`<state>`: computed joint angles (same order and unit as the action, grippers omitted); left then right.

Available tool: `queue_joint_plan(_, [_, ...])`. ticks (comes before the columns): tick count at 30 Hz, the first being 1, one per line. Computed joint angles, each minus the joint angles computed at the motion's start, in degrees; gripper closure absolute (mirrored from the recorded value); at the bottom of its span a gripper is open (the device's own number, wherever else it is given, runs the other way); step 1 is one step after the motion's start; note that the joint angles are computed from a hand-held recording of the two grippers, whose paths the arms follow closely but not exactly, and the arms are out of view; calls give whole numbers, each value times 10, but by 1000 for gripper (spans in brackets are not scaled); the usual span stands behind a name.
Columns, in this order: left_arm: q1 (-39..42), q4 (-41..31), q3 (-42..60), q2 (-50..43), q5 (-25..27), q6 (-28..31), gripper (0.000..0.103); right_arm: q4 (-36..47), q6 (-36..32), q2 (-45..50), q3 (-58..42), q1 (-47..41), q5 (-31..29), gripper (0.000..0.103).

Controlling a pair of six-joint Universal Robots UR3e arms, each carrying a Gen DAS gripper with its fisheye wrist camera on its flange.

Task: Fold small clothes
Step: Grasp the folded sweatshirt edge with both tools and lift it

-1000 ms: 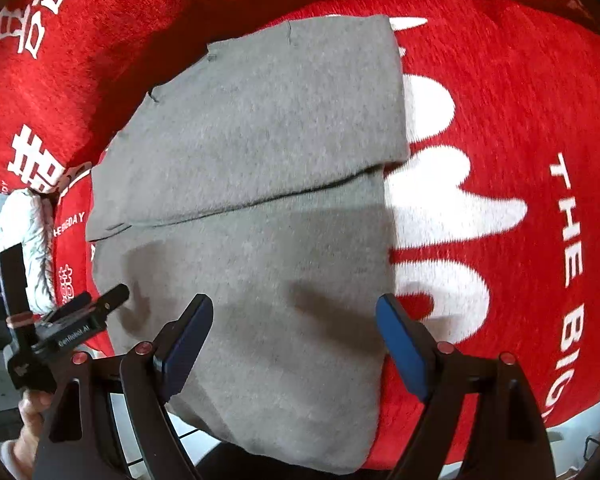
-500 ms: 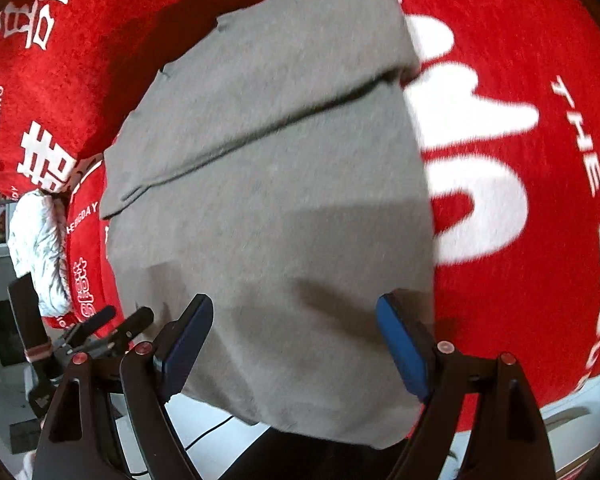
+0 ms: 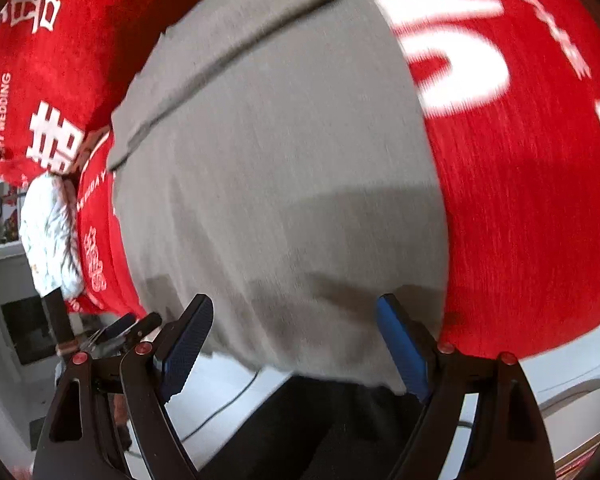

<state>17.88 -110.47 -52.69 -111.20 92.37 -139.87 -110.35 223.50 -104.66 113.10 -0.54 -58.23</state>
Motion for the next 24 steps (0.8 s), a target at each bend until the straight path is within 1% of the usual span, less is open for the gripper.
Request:
queue_joint_plan(2, [28,-12,-31,14,-3,18,2,13,-6,-28,39,4,24,17])
queue_joint_plan(6, [50,8,-115,44,6,39,2,29,4,-62,101,31,29,17])
queue_joint_plan(8, [53,12,-133,42,5,38,2,17,21,-73,136,37,27,17])
queue_joint_plan(11, [51,20,-157,35,-5,27,2,-50,61,-80,200,41,32,17])
queue_joint_plan(15, [48,18,-150,21,-16,15,2,-156,98,-59,259,43,47,17])
queue_joint_plan(16, [49,20,-152,26,-19,19,5,-160,102,-67,269,37,52,29])
queue_joint_plan(17, [49,11,-143,25,-22,25,12,-175,114,-74,280,36,58,43])
queue_joint_plan(18, [41,6,-113,1,-24,19,20,-181,118,-80,288,33,67,78])
queue_joint_plan(19, [41,-5,-102,0,-25,23,25,-183,122,-89,296,30,79,90])
queue_joint_plan(20, [43,-15,-100,7,-27,28,37,-184,125,-103,303,27,87,92])
queue_joint_plan(21, [44,-30,-84,1,-31,33,56,-190,132,-122,310,25,94,93])
queue_joint_plan(22, [48,-64,-50,-15,-40,41,68,-185,131,-136,312,21,100,93])
queue_joint_plan(23, [52,-100,-13,-33,-49,46,85,-176,129,-158,312,12,109,93])
queue_joint_plan(24, [53,-133,29,-52,-56,47,87,-166,123,-175,310,1,120,93])
